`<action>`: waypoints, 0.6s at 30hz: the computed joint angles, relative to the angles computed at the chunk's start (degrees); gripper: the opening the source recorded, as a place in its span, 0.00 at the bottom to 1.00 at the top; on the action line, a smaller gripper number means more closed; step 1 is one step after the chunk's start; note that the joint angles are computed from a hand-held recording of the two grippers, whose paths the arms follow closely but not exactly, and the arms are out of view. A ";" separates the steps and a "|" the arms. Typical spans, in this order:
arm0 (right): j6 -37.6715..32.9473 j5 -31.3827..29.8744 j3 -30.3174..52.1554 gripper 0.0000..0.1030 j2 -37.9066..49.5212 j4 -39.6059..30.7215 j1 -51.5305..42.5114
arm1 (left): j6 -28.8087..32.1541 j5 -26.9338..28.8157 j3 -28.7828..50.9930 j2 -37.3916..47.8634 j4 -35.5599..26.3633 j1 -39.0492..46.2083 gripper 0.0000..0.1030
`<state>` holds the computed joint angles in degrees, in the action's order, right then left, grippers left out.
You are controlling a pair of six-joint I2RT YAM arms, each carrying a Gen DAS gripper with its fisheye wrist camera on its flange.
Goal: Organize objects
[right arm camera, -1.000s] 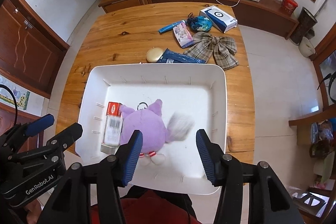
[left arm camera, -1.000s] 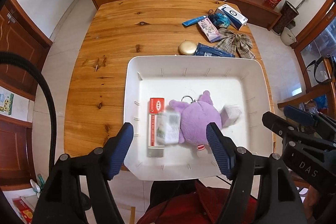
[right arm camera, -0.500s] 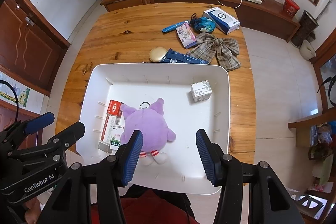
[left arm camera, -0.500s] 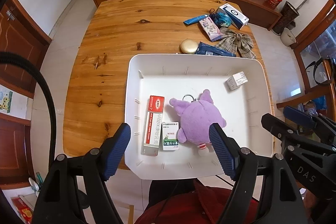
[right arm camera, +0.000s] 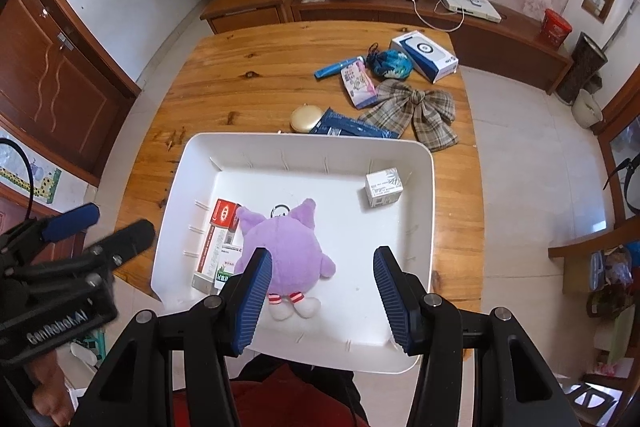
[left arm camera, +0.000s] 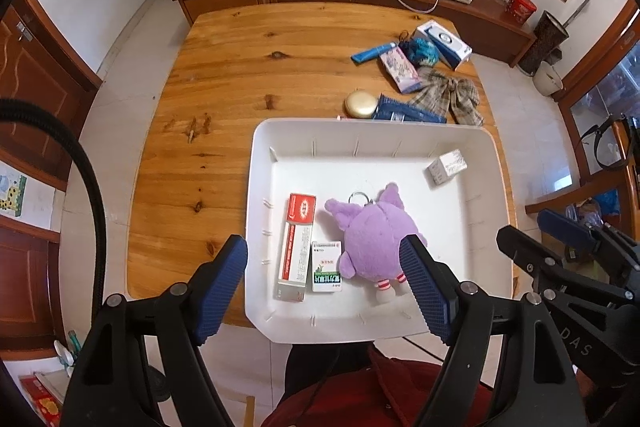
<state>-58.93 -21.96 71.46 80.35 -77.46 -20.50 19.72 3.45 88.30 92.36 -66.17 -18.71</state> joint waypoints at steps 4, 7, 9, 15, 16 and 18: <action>-1.89 -1.62 2.14 0.52 0.77 -1.31 -1.62 | -0.88 -0.22 2.47 -0.20 -0.55 -0.13 0.79; -3.60 -2.72 4.42 0.52 2.14 -2.85 -2.88 | -1.54 -0.28 5.17 0.16 -1.71 -0.12 0.79; -4.80 -3.56 6.38 0.52 3.35 -3.87 -3.77 | -1.66 -0.79 7.21 0.40 -2.60 -0.32 0.79; -8.49 -5.83 13.52 0.52 8.12 -7.75 -6.03 | -2.09 -2.18 13.13 0.99 -4.80 -1.58 0.79; -9.07 -6.26 15.60 0.52 9.55 -8.78 -6.29 | -2.12 -2.30 14.06 1.12 -5.14 -1.81 0.79; -9.87 -6.79 18.05 0.52 11.21 -9.85 -6.59 | -2.31 -3.06 16.29 1.35 -5.80 -2.41 0.79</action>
<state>-68.80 -28.75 89.51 91.56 -87.31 -27.09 17.41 0.39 104.60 93.70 -71.97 -21.11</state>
